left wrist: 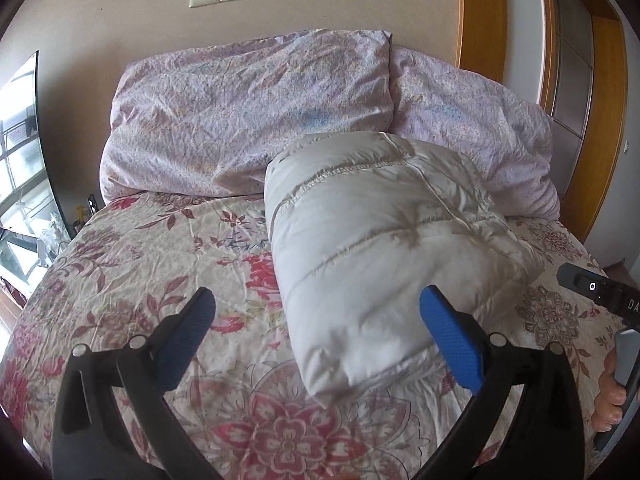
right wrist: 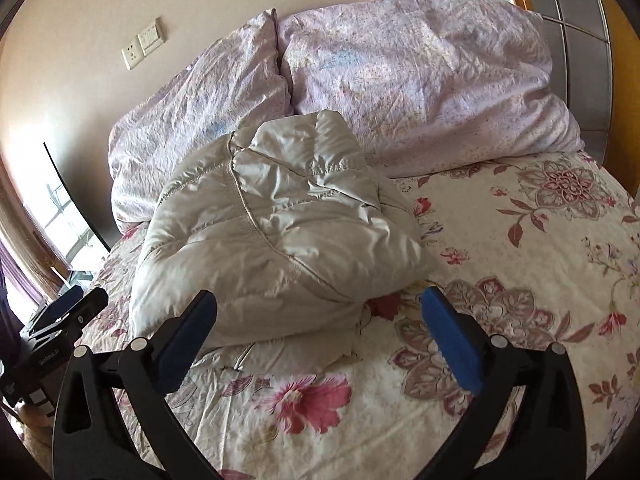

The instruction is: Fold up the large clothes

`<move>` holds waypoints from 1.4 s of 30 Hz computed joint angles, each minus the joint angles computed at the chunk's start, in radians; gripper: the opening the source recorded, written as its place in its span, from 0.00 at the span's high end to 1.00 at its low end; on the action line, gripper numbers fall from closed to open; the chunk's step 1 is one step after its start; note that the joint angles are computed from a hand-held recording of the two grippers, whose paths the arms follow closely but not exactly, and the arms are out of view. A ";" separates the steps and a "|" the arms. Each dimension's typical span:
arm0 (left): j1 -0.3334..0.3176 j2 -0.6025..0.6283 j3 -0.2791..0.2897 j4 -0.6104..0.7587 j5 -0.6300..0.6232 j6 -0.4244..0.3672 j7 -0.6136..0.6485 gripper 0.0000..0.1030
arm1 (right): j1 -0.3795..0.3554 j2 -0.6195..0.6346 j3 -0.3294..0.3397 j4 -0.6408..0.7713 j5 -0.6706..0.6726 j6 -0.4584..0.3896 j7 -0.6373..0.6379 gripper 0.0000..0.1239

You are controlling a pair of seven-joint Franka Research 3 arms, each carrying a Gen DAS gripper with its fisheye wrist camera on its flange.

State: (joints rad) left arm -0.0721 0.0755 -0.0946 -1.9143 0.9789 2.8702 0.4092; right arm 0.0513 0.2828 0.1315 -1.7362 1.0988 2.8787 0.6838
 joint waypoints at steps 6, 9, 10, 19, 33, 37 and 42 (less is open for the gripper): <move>0.005 -0.079 -0.023 -0.092 -0.005 -0.035 -0.031 0.02 | 0.006 -0.084 -0.005 -0.107 0.095 -0.008 -0.061 0.18; 0.012 -0.106 -0.036 -0.130 -0.071 -0.037 0.009 0.02 | 0.026 -0.116 -0.020 -0.149 0.123 0.002 -0.077 0.18; 0.013 -0.114 -0.040 -0.140 -0.092 -0.044 0.023 0.02 | 0.033 -0.127 -0.025 -0.164 0.129 0.007 -0.079 0.18; 0.022 -0.185 -0.079 -0.210 -0.087 -0.089 0.007 0.02 | 0.103 -0.210 -0.053 -0.283 0.102 0.109 -0.054 0.18; 0.024 -0.236 -0.100 -0.260 -0.238 -0.064 0.129 0.02 | 0.179 -0.309 -0.083 -0.370 0.209 0.163 -0.186 0.18; 0.023 -0.253 -0.102 -0.267 -0.271 -0.070 0.156 0.02 | 0.189 -0.324 -0.093 -0.381 0.216 0.155 -0.181 0.18; 0.027 -0.270 -0.113 -0.275 -0.271 -0.079 0.159 0.02 | 0.201 -0.341 -0.102 -0.394 0.236 0.155 -0.196 0.18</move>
